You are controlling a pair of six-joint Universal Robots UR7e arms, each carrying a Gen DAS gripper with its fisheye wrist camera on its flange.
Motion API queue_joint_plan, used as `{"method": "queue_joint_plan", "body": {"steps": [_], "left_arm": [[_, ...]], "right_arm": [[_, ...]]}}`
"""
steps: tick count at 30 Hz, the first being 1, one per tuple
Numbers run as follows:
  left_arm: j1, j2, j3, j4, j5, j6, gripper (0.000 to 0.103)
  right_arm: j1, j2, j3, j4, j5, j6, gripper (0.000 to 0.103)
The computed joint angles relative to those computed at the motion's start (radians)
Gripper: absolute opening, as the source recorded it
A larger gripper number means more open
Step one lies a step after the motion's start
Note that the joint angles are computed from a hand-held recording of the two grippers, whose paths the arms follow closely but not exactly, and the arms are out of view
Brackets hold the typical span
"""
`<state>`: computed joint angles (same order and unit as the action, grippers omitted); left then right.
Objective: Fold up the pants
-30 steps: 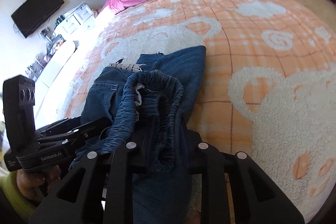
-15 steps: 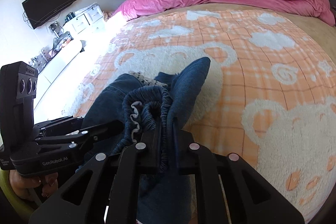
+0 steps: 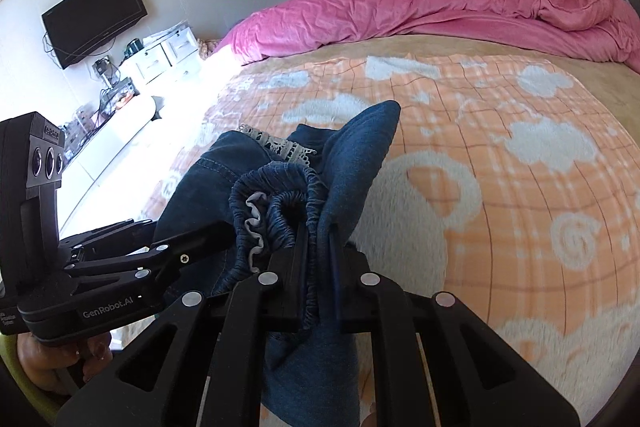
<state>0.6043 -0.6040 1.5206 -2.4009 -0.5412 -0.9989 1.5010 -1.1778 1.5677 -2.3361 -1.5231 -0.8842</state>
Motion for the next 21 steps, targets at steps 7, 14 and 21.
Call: {"method": "queue_joint_plan", "body": {"steps": [7, 14, 21], "left_arm": [[0.056, 0.014, -0.032, 0.032, -0.015, 0.013, 0.034], [0.078, 0.009, 0.002, 0.038, -0.030, -0.026, 0.043], [0.080, 0.003, 0.027, 0.054, -0.024, -0.064, 0.056]], "right_arm": [[-0.001, 0.094, -0.093, 0.050, -0.070, 0.091, 0.009], [-0.036, 0.126, -0.122, 0.061, -0.126, 0.157, 0.015], [-0.037, 0.124, -0.097, 0.002, -0.179, 0.148, 0.037]]}}
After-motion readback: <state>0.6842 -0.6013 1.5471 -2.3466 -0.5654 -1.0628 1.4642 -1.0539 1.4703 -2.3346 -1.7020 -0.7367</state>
